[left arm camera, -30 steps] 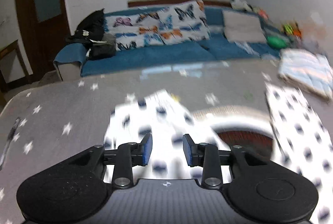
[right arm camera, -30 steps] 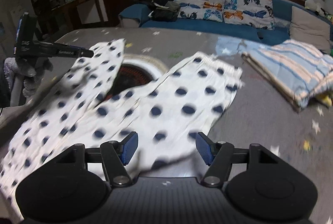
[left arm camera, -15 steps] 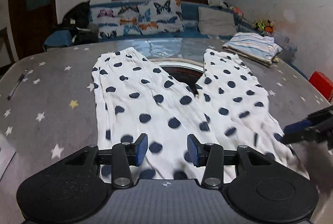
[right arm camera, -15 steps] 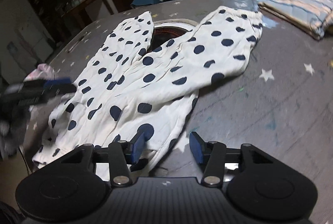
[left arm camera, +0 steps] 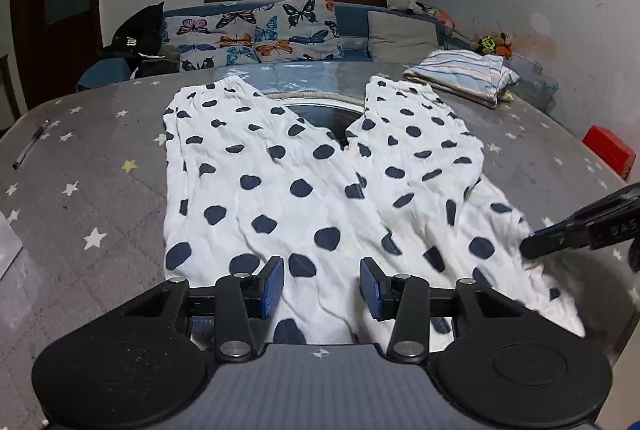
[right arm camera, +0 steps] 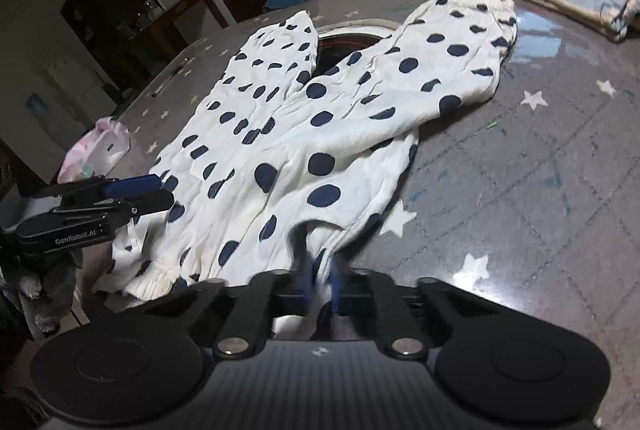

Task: Fold clothes
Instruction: 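Grasp the pants hem with the right gripper and lay it flat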

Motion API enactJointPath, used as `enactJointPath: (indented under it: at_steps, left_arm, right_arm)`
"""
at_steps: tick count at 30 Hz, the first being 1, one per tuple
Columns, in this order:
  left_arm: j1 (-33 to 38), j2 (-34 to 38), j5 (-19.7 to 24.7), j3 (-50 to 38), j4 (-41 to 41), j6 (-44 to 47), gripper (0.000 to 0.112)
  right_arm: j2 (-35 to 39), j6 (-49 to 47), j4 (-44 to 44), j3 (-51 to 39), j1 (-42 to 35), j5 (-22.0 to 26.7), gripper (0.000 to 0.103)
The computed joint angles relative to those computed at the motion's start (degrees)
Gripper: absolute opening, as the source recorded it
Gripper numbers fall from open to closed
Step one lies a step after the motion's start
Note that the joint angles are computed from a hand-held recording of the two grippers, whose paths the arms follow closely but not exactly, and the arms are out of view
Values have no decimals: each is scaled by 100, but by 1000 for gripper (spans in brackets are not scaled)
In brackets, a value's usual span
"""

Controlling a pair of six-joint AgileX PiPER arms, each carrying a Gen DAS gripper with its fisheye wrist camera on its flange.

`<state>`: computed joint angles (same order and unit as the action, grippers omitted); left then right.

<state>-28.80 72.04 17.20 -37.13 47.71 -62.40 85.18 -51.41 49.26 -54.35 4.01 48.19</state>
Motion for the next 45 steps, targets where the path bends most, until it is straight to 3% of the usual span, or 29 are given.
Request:
enactJointPath:
  at_steps: [7, 12, 16, 17, 19, 28, 33, 39, 45]
  left_arm:
    - [76, -108, -45, 224, -82, 95, 45]
    - [63, -249, -23, 300, -386, 501, 45]
    - [25, -458, 65, 263, -623, 830, 45]
    - [4, -476, 58, 251, -637, 867, 45]
    - [-35, -431, 38, 217, -605, 832, 45]
    - [32, -483, 103, 443, -995, 1025, 45]
    - [70, -803, 157, 712, -1188, 1226, 45]
    - [66, -1259, 370, 795, -1700, 1651, 47]
    - [-207, -1444, 618, 722, -1583, 1515, 47]
  right_arm:
    - [-943, 250, -439, 432, -130, 59, 4]
    - [-1040, 596, -1007, 471, -296, 223, 14]
    - [-936, 489, -994, 158, -305, 36, 18]
    - [-903, 458, -984, 73, -301, -20, 23]
    - [-670, 439, -999, -124, -125, -270, 30]
    - [921, 370, -1017, -1096, 538, -1285, 35]
    - [1093, 227, -1280, -1123, 574, -1646, 36]
    - [835, 507, -1797, -1018, 465, -1675, 36]
    - [159, -363, -1140, -528, 534, -1228, 41]
